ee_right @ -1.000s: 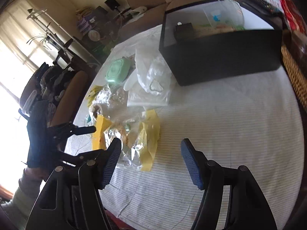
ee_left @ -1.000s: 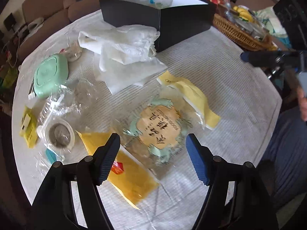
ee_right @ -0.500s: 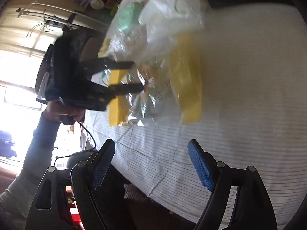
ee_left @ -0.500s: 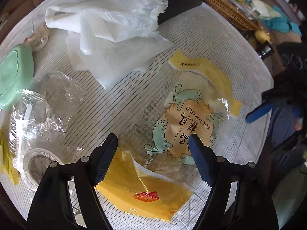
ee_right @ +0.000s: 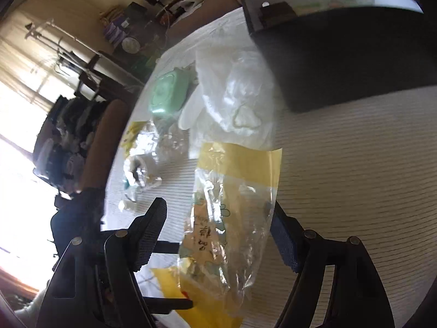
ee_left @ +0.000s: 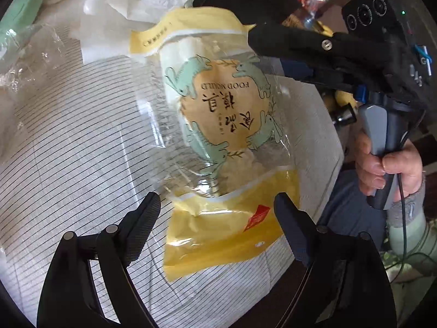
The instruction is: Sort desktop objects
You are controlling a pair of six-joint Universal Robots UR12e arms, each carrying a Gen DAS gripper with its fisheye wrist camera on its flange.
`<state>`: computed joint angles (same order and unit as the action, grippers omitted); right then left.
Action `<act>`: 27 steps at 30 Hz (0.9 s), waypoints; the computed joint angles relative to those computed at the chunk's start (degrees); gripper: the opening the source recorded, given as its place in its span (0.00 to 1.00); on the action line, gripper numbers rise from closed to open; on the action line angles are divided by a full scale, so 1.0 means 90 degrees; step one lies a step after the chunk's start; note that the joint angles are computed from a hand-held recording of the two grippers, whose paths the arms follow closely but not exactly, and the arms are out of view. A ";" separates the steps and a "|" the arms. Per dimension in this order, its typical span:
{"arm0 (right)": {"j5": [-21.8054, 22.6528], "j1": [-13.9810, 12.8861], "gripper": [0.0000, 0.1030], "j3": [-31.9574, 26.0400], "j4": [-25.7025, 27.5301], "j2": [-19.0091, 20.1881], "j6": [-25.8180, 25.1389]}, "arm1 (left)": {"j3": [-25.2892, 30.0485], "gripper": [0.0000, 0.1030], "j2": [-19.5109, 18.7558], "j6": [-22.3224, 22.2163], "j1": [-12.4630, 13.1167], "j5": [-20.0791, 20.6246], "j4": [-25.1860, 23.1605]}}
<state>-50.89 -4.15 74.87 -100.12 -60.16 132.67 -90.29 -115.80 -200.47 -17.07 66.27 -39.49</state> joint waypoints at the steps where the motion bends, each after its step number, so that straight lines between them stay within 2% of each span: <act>1: -0.0161 -0.0015 0.75 0.0082 -0.0276 -0.0039 0.0007 | -0.0051 0.80 0.0027 -0.0243 -0.0023 0.0233 0.0213; 2: -0.0242 -0.0048 0.75 0.0125 -0.0417 -0.0065 -0.0033 | -0.0090 0.80 0.0045 -0.0460 -0.0033 0.0422 0.0395; 4: -0.0327 -0.0111 0.75 0.0137 -0.0576 -0.0091 -0.0054 | -0.0097 0.81 0.0019 -0.0753 -0.0004 0.0496 0.0600; 7: -0.0295 -0.0172 0.75 0.0020 -0.0662 -0.0098 -0.0091 | 0.0134 0.81 -0.0127 -0.0919 -0.0014 0.0794 0.0321; 9: -0.0154 -0.0188 0.75 -0.0077 -0.0651 -0.0127 -0.0232 | 0.0216 0.80 -0.0196 -0.1000 -0.0038 0.0981 0.0371; 12: 0.0053 -0.0153 0.75 -0.0376 -0.0690 -0.0122 -0.0493 | 0.0220 0.80 -0.0140 -0.0786 -0.0099 0.1417 0.0717; 15: 0.0167 -0.0034 0.75 -0.0886 -0.0754 0.0053 -0.0547 | 0.0512 0.81 -0.0128 -0.0565 -0.0175 0.1859 0.0742; 20: 0.0060 0.0226 0.75 -0.2117 -0.0738 0.0750 -0.0053 | 0.1521 0.82 -0.0356 -0.0109 -0.0184 0.2438 0.0190; 22: 0.0030 0.0325 0.75 -0.2801 -0.0328 0.1165 0.0144 | 0.1931 0.82 -0.0532 0.0042 -0.0160 0.2660 0.0034; 24: -0.0112 0.0441 0.75 -0.3527 0.0027 0.1622 0.0461 | 0.2260 0.82 -0.0716 -0.0048 -0.0094 0.2636 -0.0008; 27: -0.0425 0.0629 0.75 -0.4708 0.0494 0.2360 0.0884 | 0.2322 0.82 -0.0805 -0.0324 0.0035 0.2445 0.0276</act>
<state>-54.71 1.51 32.50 -95.67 -38.92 140.63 -69.39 -123.05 -203.39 -16.75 88.28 -37.01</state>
